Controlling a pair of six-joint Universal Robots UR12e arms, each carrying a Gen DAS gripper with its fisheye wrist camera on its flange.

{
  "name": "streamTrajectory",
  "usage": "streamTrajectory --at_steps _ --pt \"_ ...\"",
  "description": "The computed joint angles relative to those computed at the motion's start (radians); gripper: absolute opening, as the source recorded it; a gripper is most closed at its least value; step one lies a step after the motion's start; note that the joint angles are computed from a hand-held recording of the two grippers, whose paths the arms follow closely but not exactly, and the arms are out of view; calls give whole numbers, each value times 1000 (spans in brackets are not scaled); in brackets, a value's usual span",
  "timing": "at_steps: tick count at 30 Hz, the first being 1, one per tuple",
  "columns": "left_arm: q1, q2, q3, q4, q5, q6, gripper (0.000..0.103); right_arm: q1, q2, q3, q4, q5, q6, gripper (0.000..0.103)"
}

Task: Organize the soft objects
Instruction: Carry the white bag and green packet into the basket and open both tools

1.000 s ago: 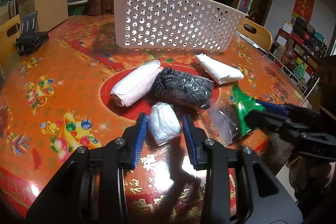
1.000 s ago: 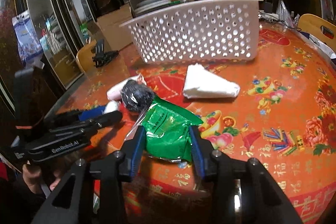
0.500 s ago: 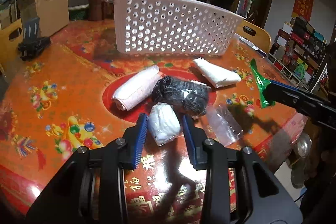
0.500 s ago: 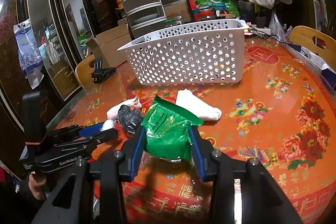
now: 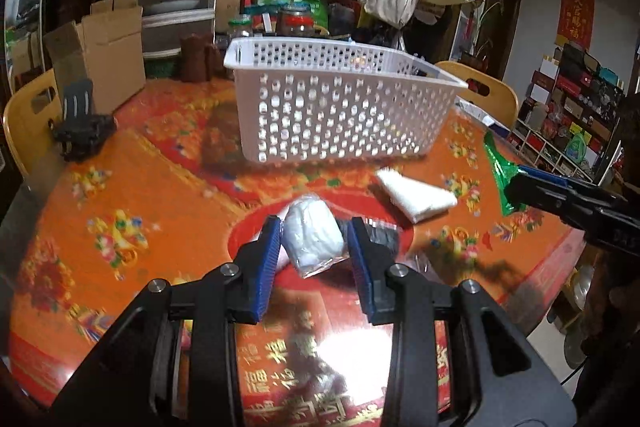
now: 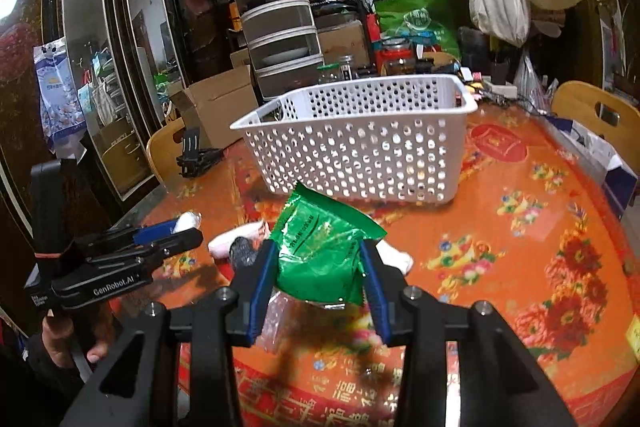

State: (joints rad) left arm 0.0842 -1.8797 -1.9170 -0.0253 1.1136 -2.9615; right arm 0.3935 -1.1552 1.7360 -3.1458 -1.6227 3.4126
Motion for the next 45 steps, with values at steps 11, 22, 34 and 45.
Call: streamTrajectory --at_steps 11,22,34,45 --pt "-3 5 79 6 -18 9 32 -4 1 -64 16 -34 -69 41" --pt "-20 -36 254 -105 -36 9 32 -36 24 -183 93 -43 -111 41" --pt "-90 -164 546 -381 55 12 32 -57 105 -380 313 -39 -146 41" --pt "-119 -324 791 -640 184 -50 32 -85 224 -571 581 -46 -129 41"
